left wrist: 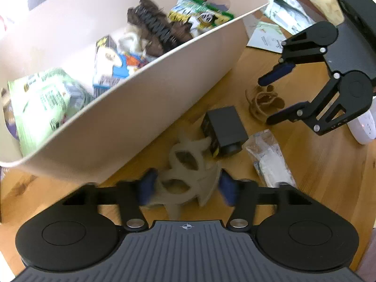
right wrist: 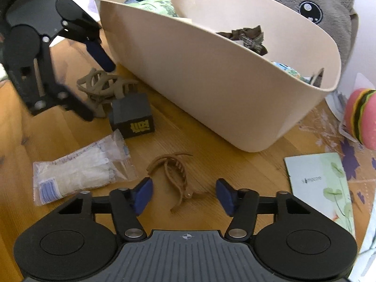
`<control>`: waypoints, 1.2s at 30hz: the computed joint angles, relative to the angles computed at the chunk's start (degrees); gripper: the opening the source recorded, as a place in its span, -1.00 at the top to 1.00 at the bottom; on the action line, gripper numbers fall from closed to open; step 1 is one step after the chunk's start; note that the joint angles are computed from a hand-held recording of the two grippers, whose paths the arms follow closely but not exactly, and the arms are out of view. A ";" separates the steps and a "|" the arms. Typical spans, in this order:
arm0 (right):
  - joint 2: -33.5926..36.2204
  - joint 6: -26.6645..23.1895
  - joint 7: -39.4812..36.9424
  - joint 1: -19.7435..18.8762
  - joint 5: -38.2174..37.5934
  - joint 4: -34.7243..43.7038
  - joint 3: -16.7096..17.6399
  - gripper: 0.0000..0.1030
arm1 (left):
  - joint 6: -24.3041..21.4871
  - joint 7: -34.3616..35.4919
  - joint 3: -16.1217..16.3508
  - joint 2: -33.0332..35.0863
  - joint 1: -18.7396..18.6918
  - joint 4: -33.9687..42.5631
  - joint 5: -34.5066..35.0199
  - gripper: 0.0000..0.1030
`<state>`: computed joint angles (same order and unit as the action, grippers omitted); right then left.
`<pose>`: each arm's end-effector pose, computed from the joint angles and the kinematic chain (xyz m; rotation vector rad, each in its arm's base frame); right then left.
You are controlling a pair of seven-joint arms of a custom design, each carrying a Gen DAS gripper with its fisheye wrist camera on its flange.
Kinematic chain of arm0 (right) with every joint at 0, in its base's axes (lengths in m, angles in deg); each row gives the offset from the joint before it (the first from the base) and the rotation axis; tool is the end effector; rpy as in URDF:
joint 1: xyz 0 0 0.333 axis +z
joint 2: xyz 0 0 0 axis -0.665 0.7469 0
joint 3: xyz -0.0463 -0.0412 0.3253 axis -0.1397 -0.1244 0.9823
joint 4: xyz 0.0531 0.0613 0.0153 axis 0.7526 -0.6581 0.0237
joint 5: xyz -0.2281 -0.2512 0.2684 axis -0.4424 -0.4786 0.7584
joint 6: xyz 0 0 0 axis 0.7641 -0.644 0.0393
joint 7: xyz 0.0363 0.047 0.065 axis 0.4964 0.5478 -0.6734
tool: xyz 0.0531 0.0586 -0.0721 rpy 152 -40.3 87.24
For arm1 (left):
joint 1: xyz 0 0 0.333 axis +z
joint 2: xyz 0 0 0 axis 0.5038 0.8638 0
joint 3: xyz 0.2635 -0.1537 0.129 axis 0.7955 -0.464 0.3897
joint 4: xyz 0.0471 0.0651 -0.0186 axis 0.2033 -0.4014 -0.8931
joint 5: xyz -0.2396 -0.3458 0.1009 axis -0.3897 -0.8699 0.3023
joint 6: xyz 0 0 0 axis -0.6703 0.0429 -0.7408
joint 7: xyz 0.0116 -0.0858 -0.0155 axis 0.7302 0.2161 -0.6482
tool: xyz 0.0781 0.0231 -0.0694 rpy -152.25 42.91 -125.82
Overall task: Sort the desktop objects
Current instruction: 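Move both tools back to the table and grasp the grey claw clip with left tool, then grasp the brown hair clip with right tool while left tool lifts the grey clip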
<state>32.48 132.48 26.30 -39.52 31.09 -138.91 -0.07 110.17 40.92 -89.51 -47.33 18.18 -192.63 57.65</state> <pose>0.6702 0.1072 0.3061 -2.6607 0.3541 -0.1454 0.6108 -0.2839 0.3209 -1.6109 2.4510 -0.6034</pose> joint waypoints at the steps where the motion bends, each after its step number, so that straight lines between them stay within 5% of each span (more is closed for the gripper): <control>1: 0.01 -0.48 0.14 -0.02 -0.05 0.12 0.02 -0.09 | 0.30 0.29 -0.06 -0.08 0.04 -0.25 0.03 -0.03; 4: 0.02 -2.30 0.70 0.01 -0.47 0.63 -0.10 0.21 | 1.43 -0.39 0.62 -0.59 -0.76 -1.18 1.45 -0.01; 6: -0.07 -3.82 1.24 0.15 -1.06 0.91 -0.31 0.68 | 1.99 -1.38 0.92 -0.84 -1.11 -1.69 1.96 0.00; 36: -14.30 -1.65 -1.77 1.47 8.57 -9.56 -4.05 0.68 | 8.75 4.03 -0.42 -16.08 0.10 -15.80 -3.57 0.00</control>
<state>18.18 130.82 24.53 -38.04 39.67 -148.47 -4.12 118.92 44.95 -89.93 -63.41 18.28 -208.43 54.08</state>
